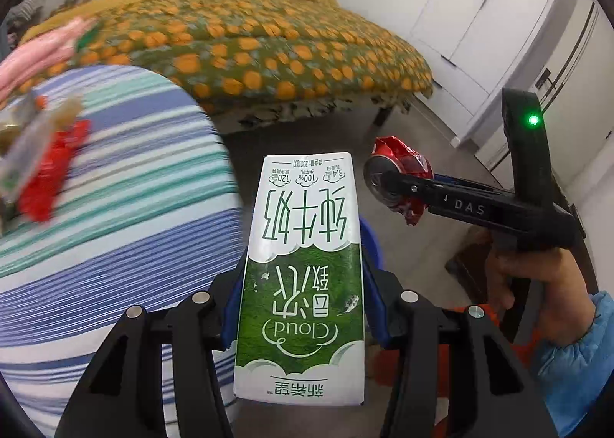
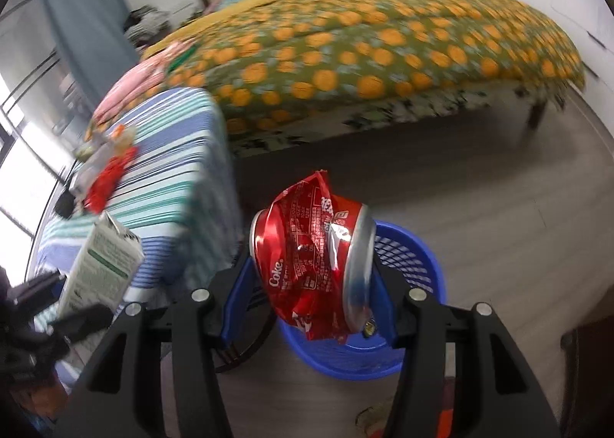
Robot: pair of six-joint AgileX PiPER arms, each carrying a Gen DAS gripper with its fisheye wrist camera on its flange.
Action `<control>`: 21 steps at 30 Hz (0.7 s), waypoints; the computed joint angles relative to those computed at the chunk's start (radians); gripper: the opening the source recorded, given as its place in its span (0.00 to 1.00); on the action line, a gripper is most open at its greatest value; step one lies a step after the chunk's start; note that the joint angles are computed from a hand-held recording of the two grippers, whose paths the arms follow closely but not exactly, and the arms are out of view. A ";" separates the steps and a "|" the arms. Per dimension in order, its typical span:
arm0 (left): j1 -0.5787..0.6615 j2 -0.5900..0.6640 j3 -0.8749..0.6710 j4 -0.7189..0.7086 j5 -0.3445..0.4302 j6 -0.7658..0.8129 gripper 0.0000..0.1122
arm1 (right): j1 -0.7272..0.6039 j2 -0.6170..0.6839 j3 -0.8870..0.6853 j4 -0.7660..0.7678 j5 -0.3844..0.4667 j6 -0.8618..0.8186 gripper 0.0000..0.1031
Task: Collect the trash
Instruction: 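Carry the carton and can over the wastebasket and open both tools to drop them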
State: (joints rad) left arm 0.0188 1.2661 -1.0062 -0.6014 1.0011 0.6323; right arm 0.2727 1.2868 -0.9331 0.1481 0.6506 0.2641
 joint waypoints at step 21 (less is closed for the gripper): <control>-0.350 0.281 -0.075 0.132 -0.367 -0.266 0.78 | -0.351 0.035 0.136 0.456 -0.139 -0.423 0.77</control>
